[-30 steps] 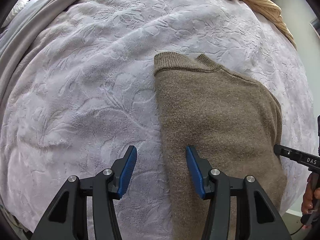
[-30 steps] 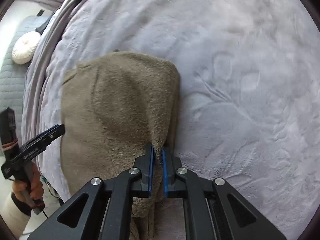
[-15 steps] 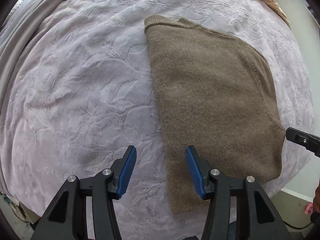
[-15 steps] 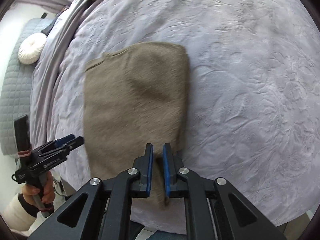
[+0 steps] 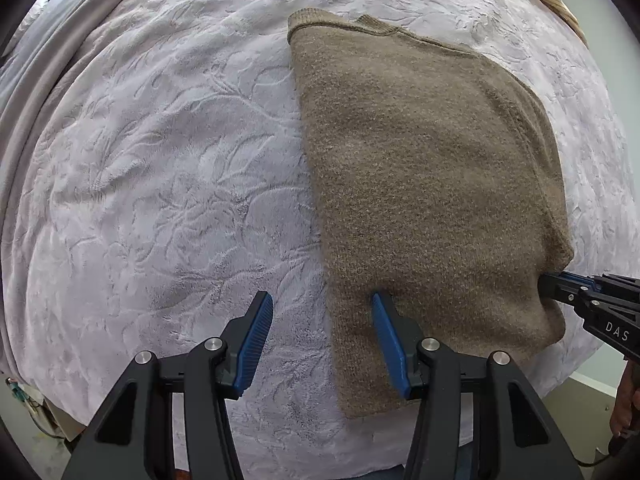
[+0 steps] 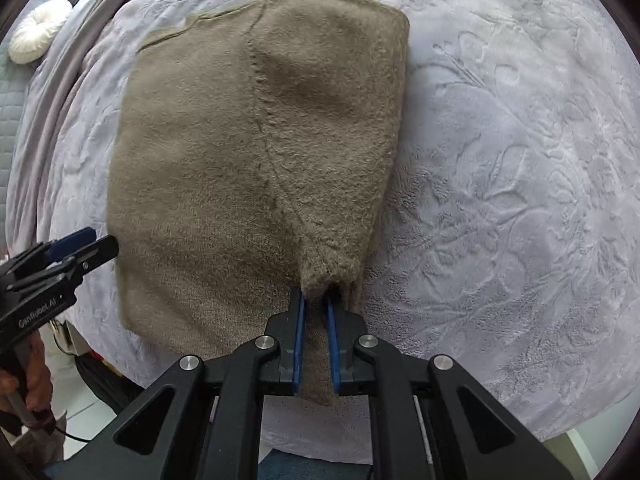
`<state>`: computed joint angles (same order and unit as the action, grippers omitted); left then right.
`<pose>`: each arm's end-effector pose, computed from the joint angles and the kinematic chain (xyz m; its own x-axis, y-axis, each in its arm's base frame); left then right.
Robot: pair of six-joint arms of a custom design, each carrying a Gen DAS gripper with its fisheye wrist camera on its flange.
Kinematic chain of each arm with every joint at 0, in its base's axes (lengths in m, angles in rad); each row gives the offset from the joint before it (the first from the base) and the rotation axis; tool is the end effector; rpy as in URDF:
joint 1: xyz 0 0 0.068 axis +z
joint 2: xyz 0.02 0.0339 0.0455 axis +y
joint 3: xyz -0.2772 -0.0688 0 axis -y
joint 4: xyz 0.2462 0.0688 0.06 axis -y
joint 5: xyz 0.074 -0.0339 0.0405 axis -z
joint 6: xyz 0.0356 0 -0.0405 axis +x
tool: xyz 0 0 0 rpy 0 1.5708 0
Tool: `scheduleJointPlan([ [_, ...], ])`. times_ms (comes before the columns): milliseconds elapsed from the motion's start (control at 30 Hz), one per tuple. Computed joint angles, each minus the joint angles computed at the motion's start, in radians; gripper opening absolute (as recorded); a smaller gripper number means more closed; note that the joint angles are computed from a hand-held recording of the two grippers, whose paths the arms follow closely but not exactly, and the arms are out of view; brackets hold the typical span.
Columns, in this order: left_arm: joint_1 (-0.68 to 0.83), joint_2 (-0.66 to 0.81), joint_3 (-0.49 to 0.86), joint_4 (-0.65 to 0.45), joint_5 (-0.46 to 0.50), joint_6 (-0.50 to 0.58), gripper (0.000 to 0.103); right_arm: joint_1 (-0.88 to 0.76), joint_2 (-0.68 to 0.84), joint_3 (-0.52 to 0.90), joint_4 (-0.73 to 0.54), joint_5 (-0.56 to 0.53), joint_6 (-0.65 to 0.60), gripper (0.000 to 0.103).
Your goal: Fold small clothes
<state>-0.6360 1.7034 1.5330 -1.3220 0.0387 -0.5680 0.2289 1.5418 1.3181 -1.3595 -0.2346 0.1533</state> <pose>0.2550 -0.1900 0.2964 -0.9967 0.0677 -0.0453 0.0710 0.9947 -0.0746 0.2552 0.0680 0.2859 -0.9957 -0.0795 0.0478 -0.0666 0.9714 0.2278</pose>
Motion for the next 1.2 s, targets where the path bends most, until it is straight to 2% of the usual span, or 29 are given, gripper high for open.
scheduleJointPlan([
  [467, 0.009, 0.005, 0.034, -0.055, 0.017, 0.009, 0.054, 0.031, 0.044, 0.132, -0.089, 0.006, 0.010, 0.012],
  [767, -0.011, 0.034, 0.114, -0.102, -0.004, 0.011, 0.054, -0.008, 0.017, 0.141, -0.060, -0.002, 0.071, 0.012],
  [900, -0.006, 0.051, 0.128, -0.104, -0.013, 0.000, 0.054, -0.015, 0.067, 0.157, -0.047, 0.014, 0.072, 0.012],
  [1033, -0.002, 0.067, 0.131, -0.106, -0.009, -0.011, 0.054, -0.028, 0.110, 0.135, -0.035, 0.025, 0.063, 0.020],
  [1133, -0.003, 0.069, 0.128, -0.104, -0.014, -0.011, 0.054, -0.047, 0.090, 0.126, -0.040, 0.010, 0.052, 0.031],
  [1200, -0.028, 0.091, 0.133, -0.088, -0.012, -0.043, 0.054, -0.065, 0.068, 0.130, -0.058, 0.001, 0.046, 0.032],
])
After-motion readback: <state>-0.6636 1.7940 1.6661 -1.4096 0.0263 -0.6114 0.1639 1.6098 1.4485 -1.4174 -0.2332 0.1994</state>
